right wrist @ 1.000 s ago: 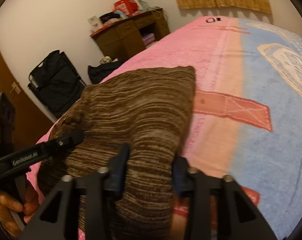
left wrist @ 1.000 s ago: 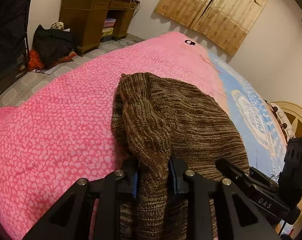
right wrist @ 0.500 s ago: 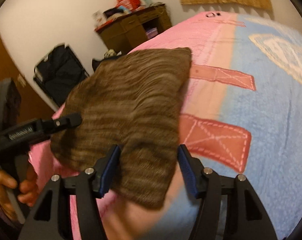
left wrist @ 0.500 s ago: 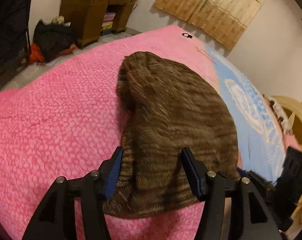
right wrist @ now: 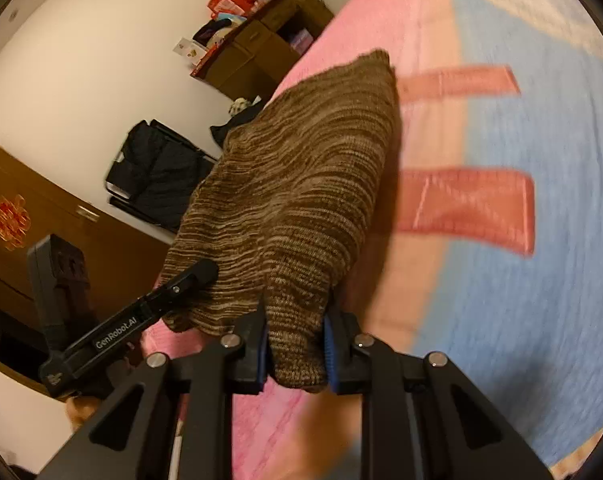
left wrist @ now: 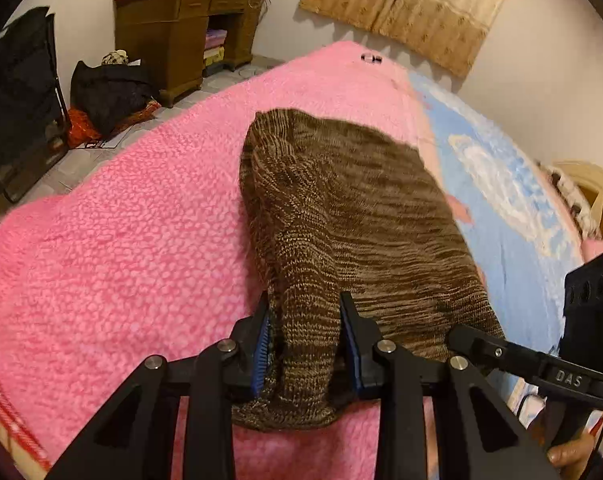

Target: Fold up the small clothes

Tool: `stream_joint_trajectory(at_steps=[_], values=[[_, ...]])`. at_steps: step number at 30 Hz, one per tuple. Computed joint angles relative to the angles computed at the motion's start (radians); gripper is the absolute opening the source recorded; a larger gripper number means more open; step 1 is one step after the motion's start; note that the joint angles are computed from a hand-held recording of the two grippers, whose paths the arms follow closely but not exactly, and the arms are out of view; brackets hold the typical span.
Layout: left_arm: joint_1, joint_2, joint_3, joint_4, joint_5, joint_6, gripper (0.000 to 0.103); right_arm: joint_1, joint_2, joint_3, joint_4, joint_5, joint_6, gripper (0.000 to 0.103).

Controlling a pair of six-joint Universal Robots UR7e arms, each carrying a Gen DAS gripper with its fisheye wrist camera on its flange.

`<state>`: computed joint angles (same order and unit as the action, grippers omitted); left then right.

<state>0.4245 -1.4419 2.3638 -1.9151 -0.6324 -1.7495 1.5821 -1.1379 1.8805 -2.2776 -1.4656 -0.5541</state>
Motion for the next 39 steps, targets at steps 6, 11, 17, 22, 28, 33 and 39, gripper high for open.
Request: stream_joint_trajectory(at_steps=[6, 11, 17, 22, 28, 33, 39], values=[[0.047, 0.046, -0.007, -0.001, -0.005, -0.004, 0.04, 0.004, 0.002, 0.062, -0.138, -0.083, -0.033, 0.023], [0.049, 0.053, -0.009, 0.008, 0.013, -0.009, 0.041, 0.025, -0.001, 0.095, -0.216, -0.133, -0.071, 0.024], [0.017, 0.059, 0.006, 0.037, 0.006, -0.057, 0.042, 0.019, -0.053, 0.162, -0.272, -0.152, -0.092, 0.027], [0.009, 0.061, 0.011, 0.034, 0.006, -0.065, 0.042, 0.05, -0.129, 0.273, -0.481, -0.192, -0.177, 0.03], [-0.043, -0.015, 0.051, 0.019, 0.0, -0.117, 0.042, 0.07, -0.149, 0.272, -0.558, -0.177, -0.193, 0.032], [-0.083, -0.086, 0.044, 0.121, 0.069, -0.159, 0.042, 0.084, -0.099, 0.199, -0.504, -0.144, -0.199, 0.032], [-0.006, -0.09, 0.029, -0.132, 0.182, 0.177, 0.042, 0.14, 0.026, 0.083, -0.525, -0.16, -0.234, 0.032]])
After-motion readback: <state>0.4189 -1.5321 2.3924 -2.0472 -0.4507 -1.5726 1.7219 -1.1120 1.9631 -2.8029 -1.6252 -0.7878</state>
